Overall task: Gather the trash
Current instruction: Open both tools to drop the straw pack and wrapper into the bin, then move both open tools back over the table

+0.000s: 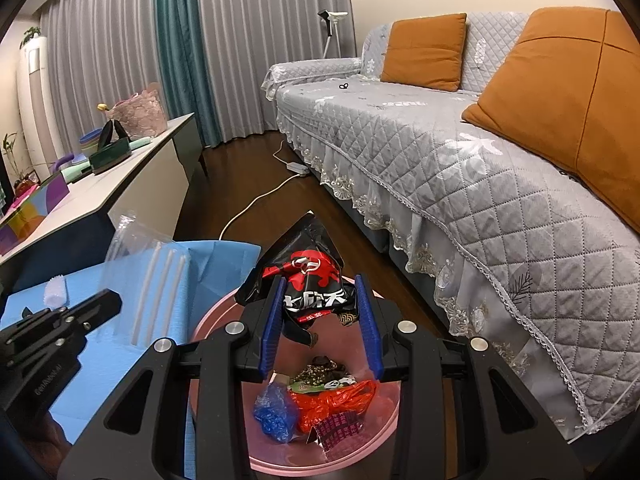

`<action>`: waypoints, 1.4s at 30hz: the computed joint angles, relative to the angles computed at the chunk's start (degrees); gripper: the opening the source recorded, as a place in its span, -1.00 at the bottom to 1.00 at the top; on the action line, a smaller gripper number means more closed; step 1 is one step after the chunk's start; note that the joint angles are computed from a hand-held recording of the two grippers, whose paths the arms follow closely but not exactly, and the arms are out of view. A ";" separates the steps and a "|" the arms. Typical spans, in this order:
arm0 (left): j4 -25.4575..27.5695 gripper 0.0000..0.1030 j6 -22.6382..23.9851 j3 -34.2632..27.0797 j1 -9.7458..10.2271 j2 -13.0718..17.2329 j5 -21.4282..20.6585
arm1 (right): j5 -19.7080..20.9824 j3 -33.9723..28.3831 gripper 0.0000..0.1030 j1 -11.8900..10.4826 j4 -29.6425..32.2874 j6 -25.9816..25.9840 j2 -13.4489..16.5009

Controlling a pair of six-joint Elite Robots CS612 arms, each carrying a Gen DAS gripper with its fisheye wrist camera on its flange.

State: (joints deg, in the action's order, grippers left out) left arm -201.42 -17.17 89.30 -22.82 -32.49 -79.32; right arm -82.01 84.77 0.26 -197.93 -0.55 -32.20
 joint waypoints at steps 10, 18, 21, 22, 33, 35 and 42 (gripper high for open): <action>2.86 -0.28 -2.51 -0.24 0.56 0.11 -1.31 | -1.59 -0.27 0.22 -0.09 0.85 1.74 -0.07; -0.18 -0.28 -3.39 3.61 0.82 -1.95 0.48 | -0.44 0.77 0.22 0.65 -0.56 0.69 -0.90; -1.63 -0.28 -3.38 5.60 0.94 -3.00 1.39 | 0.09 1.44 0.22 1.12 -1.54 0.18 -1.36; -2.07 -0.28 -3.38 6.16 1.01 -3.30 1.65 | 0.23 1.57 0.22 1.26 -1.74 0.03 -1.47; -8.37 -0.34 -4.22 14.07 2.36 -6.14 5.67 | 3.26 3.31 0.18 4.07 -1.75 -1.80 -2.89; -9.01 -0.39 -4.86 15.11 2.79 -6.44 6.19 | 3.83 3.46 0.17 4.63 -1.82 -1.91 -3.09; -11.15 -0.40 -7.53 18.26 4.77 -7.20 8.29 | 6.49 2.71 0.12 6.41 0.36 -1.44 -3.09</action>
